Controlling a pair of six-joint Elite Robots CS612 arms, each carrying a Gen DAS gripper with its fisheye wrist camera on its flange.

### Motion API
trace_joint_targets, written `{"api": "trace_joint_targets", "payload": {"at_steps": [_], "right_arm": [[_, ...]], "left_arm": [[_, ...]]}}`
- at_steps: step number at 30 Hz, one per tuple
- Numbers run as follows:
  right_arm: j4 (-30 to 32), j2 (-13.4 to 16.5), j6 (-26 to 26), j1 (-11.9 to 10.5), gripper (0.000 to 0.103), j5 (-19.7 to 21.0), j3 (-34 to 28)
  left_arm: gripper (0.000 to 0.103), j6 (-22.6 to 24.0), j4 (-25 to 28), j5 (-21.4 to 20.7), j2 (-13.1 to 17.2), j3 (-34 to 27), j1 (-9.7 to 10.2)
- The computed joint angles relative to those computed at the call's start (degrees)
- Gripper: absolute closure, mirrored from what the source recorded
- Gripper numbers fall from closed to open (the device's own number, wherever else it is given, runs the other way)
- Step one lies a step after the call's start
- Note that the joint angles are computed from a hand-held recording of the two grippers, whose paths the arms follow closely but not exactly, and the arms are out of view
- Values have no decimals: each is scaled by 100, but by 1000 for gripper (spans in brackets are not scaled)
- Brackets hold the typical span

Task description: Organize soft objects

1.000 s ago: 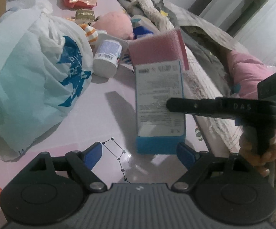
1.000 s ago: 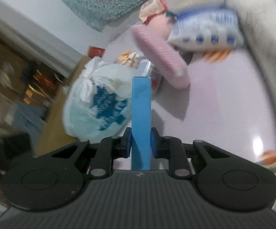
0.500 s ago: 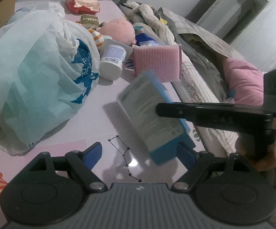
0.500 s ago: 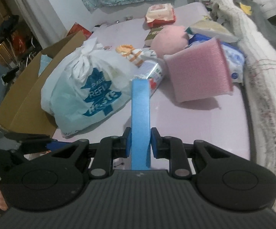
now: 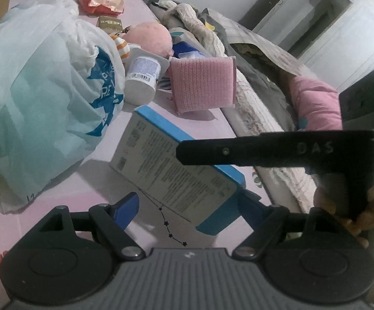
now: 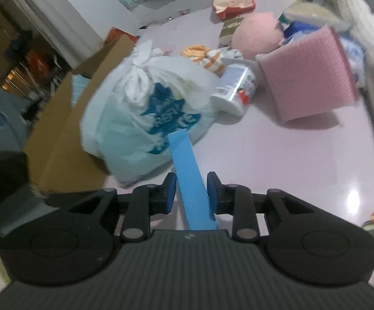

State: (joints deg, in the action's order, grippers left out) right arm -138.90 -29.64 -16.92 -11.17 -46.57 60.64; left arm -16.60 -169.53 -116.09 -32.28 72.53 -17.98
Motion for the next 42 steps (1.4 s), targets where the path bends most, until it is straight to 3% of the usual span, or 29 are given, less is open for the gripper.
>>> {"api": "trace_joint_targets", "payload": {"at_steps": [6,8,11,17,21,25,31,33,35,37,42], "right_arm": [[725,109,86,-84,73,741,-209],[1192,150,-67,-115,73,1074,-302],[1551,157,-314,-121,73,1258,-334],[2670,279,-707,-140,73,1636,-574],[2530,327,-424,-184,73,1772,-525],[2080,345,-54,-253,72,1845,-413],[1291,354,547,-370,72,1919,-178],[937,368,854,-407,72,1913,-109],[629,382,1114,-442,72,1908,-52],[378,385,1289,-475,72,1891,-2],[-397,340,1484,-527,70,1659,158]], "left_arm": [[16,-192,-11,-300,1,23,91],[15,-280,-60,-371,1,41,122],[14,-470,-182,-506,30,27,167],[19,-513,-184,-268,-22,109,155],[32,-320,55,49,-107,178,114],[58,-253,316,228,-88,114,99],[66,-329,220,79,143,-221,100],[61,-268,240,315,171,-294,49],[38,-265,323,715,152,-320,-20],[21,-291,399,884,136,-345,-52],[11,-124,629,1221,0,-252,-117]]}}
